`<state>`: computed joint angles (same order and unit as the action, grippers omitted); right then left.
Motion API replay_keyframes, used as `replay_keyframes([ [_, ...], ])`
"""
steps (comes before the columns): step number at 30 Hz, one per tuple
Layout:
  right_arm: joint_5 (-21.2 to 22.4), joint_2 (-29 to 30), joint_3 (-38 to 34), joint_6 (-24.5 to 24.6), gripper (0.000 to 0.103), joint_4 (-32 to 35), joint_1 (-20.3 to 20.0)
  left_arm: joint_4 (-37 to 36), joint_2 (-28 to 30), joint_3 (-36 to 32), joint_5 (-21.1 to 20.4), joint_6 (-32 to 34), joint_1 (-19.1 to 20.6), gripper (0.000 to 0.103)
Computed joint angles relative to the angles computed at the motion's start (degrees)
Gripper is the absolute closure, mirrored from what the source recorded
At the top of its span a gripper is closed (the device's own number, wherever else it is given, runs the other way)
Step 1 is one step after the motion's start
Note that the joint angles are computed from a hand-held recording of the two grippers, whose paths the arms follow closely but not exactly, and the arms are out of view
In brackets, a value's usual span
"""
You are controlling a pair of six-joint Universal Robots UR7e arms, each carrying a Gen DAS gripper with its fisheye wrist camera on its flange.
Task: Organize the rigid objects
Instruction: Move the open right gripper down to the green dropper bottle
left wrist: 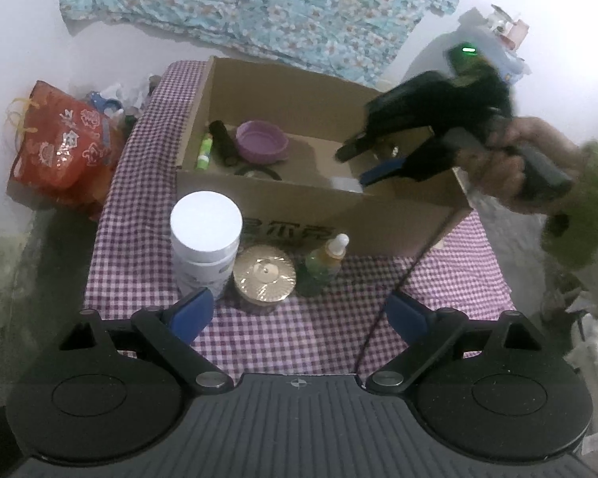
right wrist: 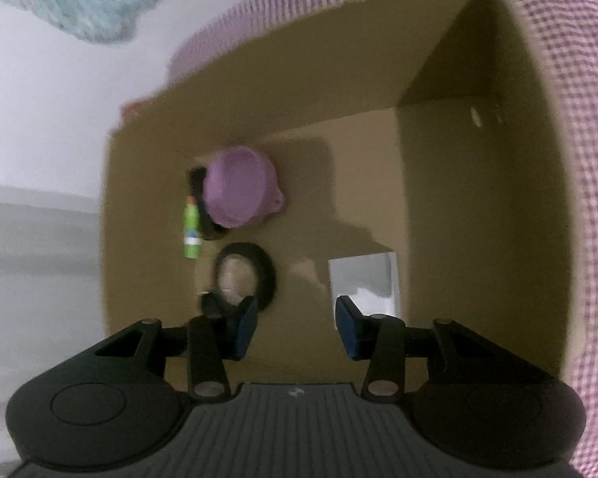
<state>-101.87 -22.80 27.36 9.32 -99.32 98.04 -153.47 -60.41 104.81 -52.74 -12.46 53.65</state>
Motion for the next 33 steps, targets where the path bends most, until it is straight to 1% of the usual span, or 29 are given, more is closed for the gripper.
replay_keyframes([
  [2, 3.09, -5.33, 8.80, -0.93, 0.056, -6.31, -0.19, -0.29, -0.17, 0.16, 0.41, -0.15, -0.12, 0.009],
  [4, 5.39, -10.90, 18.04, -2.60, 0.056, -12.95, -0.25, -0.40, -0.31, 0.23, 0.73, -0.20, -0.19, 0.009],
  [9, 10.67, -23.23, 38.13, -5.34, 0.056, -27.14, -0.61, -0.72, -0.18, 0.66, 2.19, 0.16, -0.72, 0.009],
  [10, 11.03, -25.64, 42.58, -5.86, 0.056, -30.44, -0.63, -0.62, -0.08, 0.71, 2.39, 0.13, -0.81, 0.009],
  [12, 10.45, -28.45, 48.80, -6.27, 0.056, -35.68, -0.42, -0.51, 0.14, 0.85, 2.53, 0.18, -0.93, 0.009],
  [16, 6.70, -33.04, 59.82, -6.19, 0.056, -44.67, -0.36, -1.27, 0.87, 1.32, 2.93, 0.88, -1.27, 0.009],
  [19, 5.29, -34.05, 64.58, -5.18, 0.055, -48.62, -0.61, -1.36, 1.84, 1.48, 3.70, 1.58, -1.62, 0.009],
  [21, 5.17, -34.65, 66.67, -5.31, 0.056, -49.88, -0.92, -0.68, 2.48, 1.26, 4.35, 1.52, -1.82, 0.009],
  [27, 2.99, -33.95, 67.89, -8.82, 0.055, -52.05, -0.02, -0.11, 4.07, 1.04, 6.33, 1.45, -2.54, 0.009],
  [31, 2.81, -33.05, 67.31, -10.73, 0.055, -52.33, 0.04, -0.65, 5.09, 1.09, 7.36, 1.92, -2.74, 0.009],
  [33, 2.68, -32.72, 67.15, -11.49, 0.055, -52.55, 0.11, -1.54, 5.84, 1.17, 8.58, 3.12, -2.96, 0.009],
])
